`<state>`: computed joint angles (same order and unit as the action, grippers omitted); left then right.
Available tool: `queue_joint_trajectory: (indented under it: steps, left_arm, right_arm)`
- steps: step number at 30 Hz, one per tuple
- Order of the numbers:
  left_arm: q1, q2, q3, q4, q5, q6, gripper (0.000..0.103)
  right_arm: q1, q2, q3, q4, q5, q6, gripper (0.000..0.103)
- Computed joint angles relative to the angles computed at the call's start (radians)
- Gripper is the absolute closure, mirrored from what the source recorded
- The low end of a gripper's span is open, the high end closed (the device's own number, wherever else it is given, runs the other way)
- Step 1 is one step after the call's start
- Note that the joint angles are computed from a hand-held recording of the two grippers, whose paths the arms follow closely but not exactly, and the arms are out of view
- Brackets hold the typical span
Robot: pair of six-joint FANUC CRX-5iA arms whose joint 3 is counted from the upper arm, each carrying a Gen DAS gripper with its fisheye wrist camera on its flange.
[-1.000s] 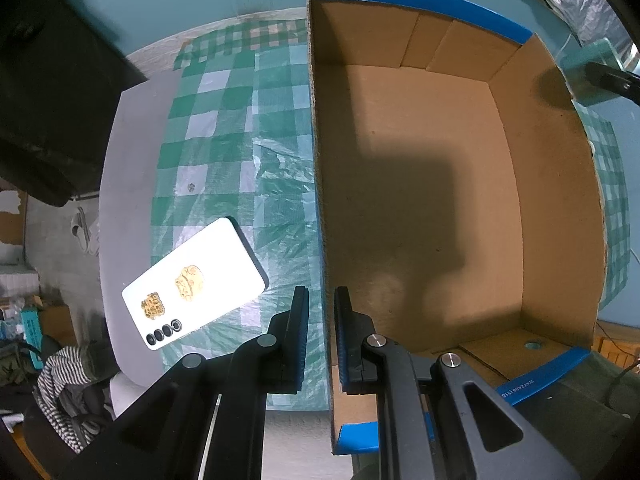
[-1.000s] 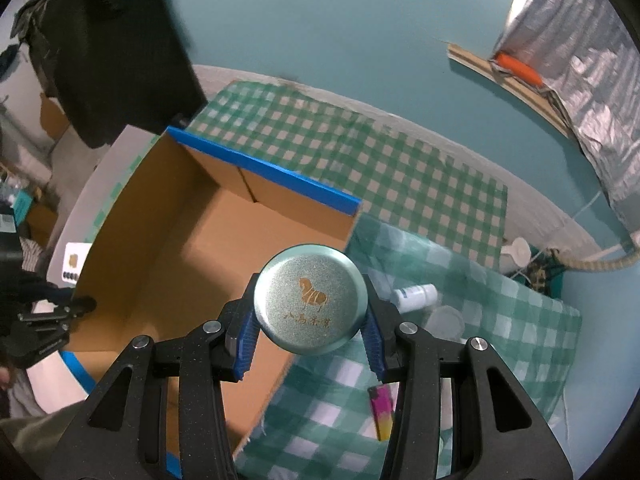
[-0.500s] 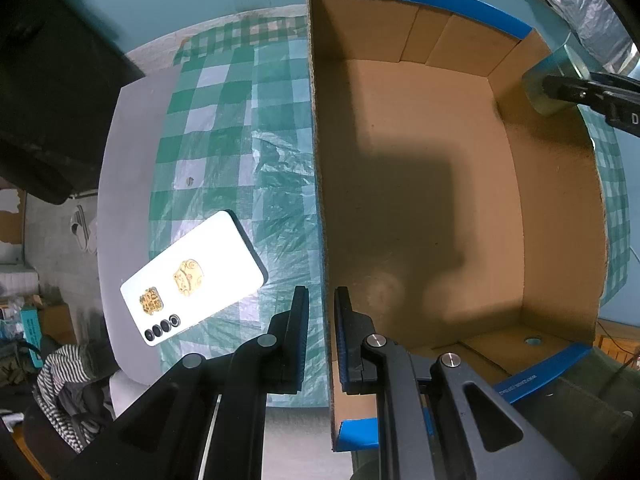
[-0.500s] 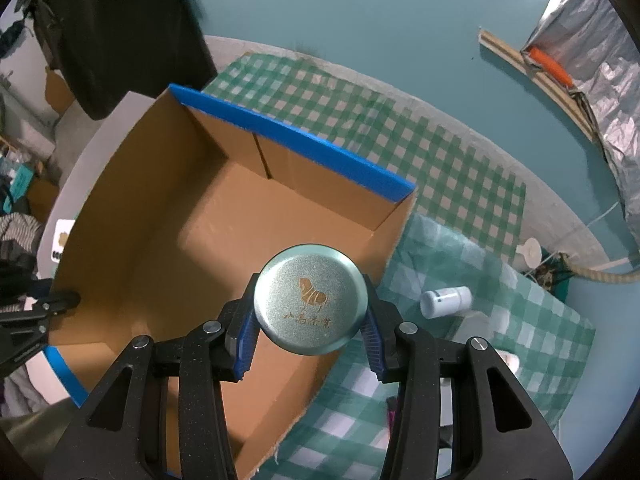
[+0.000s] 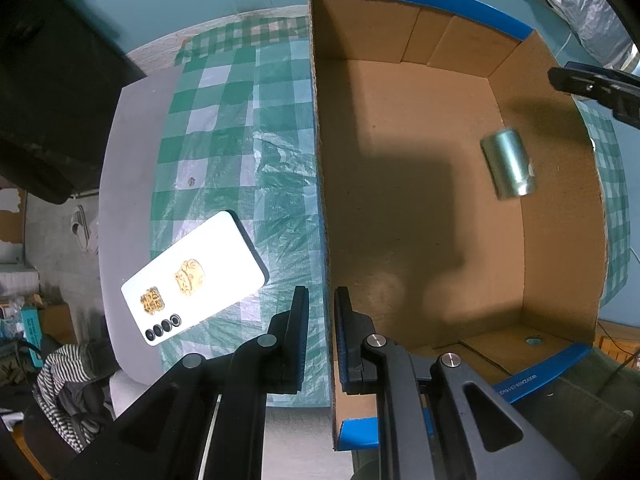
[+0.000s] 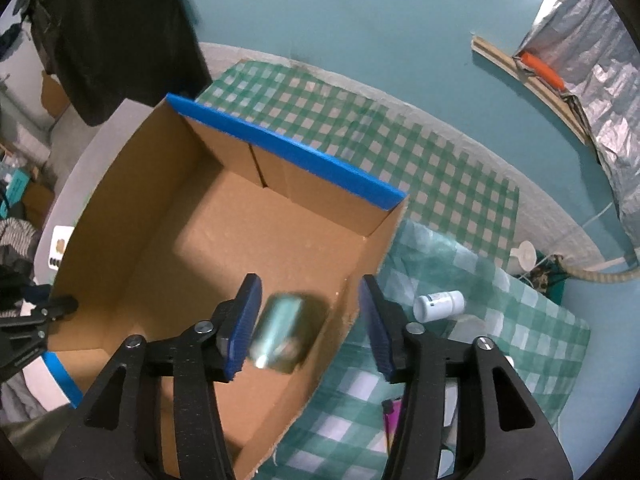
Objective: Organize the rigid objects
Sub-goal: 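Carry the teal tin with the right gripper into the box and release, then withdraw the right gripper from the box back over the items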
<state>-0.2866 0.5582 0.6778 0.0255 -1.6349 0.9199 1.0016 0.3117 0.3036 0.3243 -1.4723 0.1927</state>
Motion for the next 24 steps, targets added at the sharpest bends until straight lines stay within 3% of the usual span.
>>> queue_joint_trajectory:
  steps: [15, 24]
  left_arm:
    - [-0.003, -0.003, -0.001, 0.003, 0.004, -0.007, 0.091]
    - [-0.002, -0.004, -0.001, 0.006, 0.009, 0.000, 0.097]
  right_arm:
    - [0.031, -0.036, 0.001, 0.038, -0.056, -0.057, 0.045]
    - [0.062, -0.099, -0.065, 0.042, -0.069, -0.153, 0.045]
